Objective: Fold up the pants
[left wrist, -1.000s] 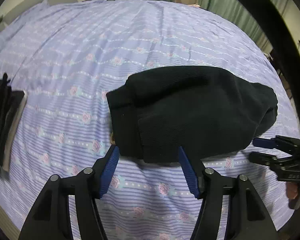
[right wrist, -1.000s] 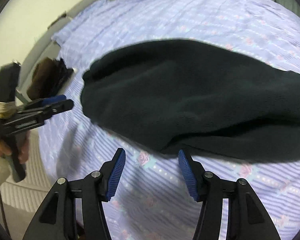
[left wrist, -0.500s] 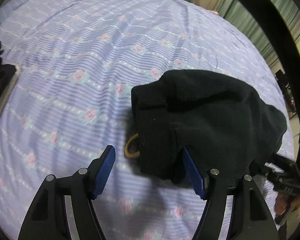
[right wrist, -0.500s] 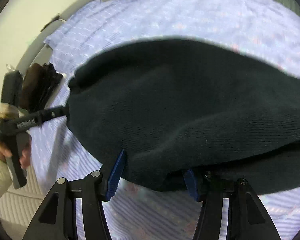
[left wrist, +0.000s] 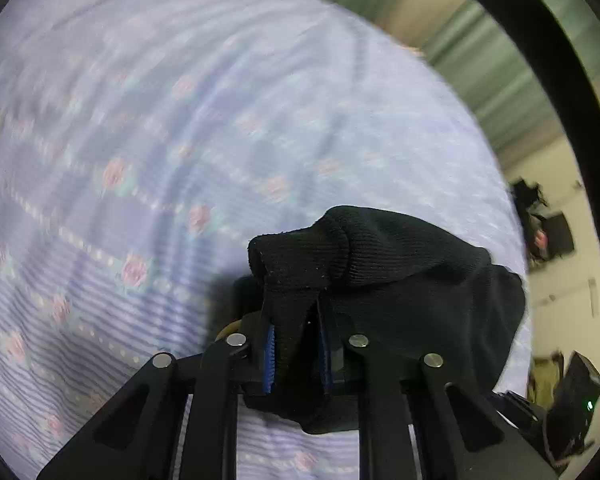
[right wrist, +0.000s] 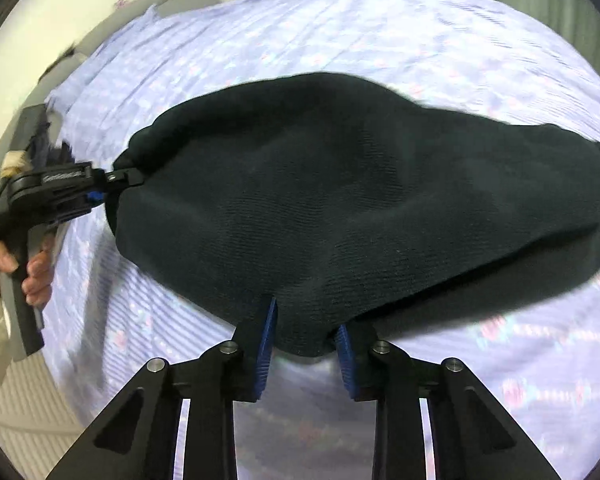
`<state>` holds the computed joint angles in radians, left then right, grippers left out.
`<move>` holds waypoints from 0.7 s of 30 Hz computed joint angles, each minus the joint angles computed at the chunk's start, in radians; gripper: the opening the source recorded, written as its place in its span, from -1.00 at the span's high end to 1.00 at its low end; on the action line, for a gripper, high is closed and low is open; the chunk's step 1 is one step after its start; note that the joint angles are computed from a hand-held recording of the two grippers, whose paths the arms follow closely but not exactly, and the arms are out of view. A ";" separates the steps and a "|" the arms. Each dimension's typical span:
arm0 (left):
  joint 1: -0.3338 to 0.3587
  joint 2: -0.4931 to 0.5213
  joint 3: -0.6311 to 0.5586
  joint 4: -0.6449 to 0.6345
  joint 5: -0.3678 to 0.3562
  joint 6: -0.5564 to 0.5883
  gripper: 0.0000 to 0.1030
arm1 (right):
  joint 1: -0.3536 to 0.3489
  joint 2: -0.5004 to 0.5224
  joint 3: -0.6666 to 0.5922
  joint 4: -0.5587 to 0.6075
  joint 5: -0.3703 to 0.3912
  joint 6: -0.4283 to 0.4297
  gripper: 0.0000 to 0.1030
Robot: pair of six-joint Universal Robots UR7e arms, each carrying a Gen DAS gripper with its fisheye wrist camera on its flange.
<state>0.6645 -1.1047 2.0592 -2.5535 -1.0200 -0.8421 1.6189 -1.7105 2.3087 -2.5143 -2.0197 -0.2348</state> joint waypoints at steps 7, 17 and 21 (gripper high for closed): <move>0.097 0.054 -0.091 0.150 -0.132 0.143 0.65 | 0.057 -0.032 0.071 0.017 -0.127 0.134 0.45; 0.040 0.120 -0.223 0.393 0.006 0.235 0.45 | 0.159 -0.081 0.080 -0.009 -0.329 0.225 -0.07; -0.120 0.112 -0.219 0.483 0.269 0.179 -0.19 | 0.166 -0.142 0.054 -0.130 -0.458 0.174 -0.42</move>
